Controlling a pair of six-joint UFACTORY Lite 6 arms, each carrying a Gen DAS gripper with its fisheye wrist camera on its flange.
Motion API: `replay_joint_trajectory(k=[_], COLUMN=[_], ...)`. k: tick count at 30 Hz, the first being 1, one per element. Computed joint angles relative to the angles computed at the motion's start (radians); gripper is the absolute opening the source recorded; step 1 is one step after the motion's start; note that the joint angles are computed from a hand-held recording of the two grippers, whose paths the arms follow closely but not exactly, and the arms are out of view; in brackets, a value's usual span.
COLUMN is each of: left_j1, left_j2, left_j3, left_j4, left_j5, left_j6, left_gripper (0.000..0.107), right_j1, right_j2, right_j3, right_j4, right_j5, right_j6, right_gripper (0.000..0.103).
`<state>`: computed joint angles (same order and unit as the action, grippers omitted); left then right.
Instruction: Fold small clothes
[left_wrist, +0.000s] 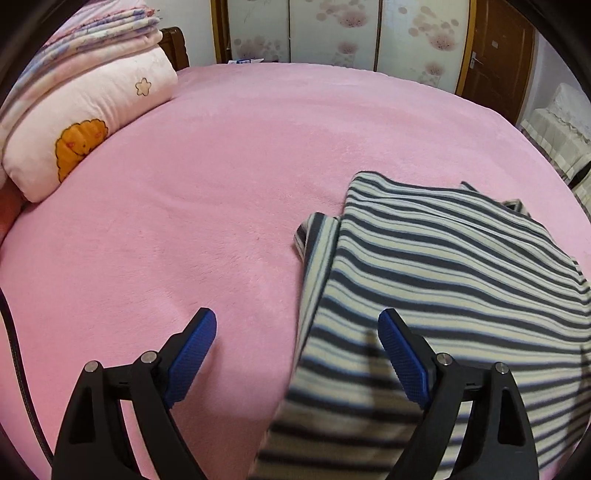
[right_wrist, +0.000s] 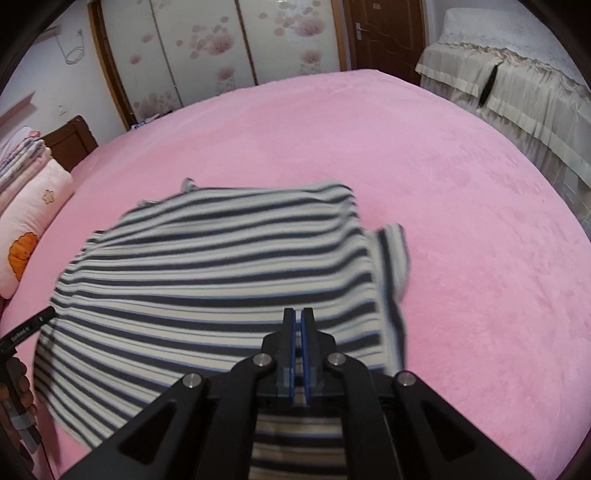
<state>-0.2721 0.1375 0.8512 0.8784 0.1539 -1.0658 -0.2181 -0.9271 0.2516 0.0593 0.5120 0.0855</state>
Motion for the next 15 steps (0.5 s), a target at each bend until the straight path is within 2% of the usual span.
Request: replay_joint_trajectory(k=[3,7,15], left_j1=[-0.012,-0.023,-0.007], left_j2=[-0.084,-0.217,-0.462], left_j3=[-0.036,-0.086,-0.133], left_j4=[-0.225,-0.422,-0.662], left_j5=[0.024,0.084,0.232], left_j6=[0.213,0.399,0.591], left_gripper=[0.09,0.09,0.091], right_j1=[0.152,0.343,0.722], right_j2=[0.003,-0.007,0.011], right_j3=[0.038,0.092,0.204], right_j4=[-0.161,-0.318,-0.582], right_j5=[0.018,0.082,0.245], right_j6=[0.237,0.484,0.899], right_gripper=[0.003,0.003,0.003])
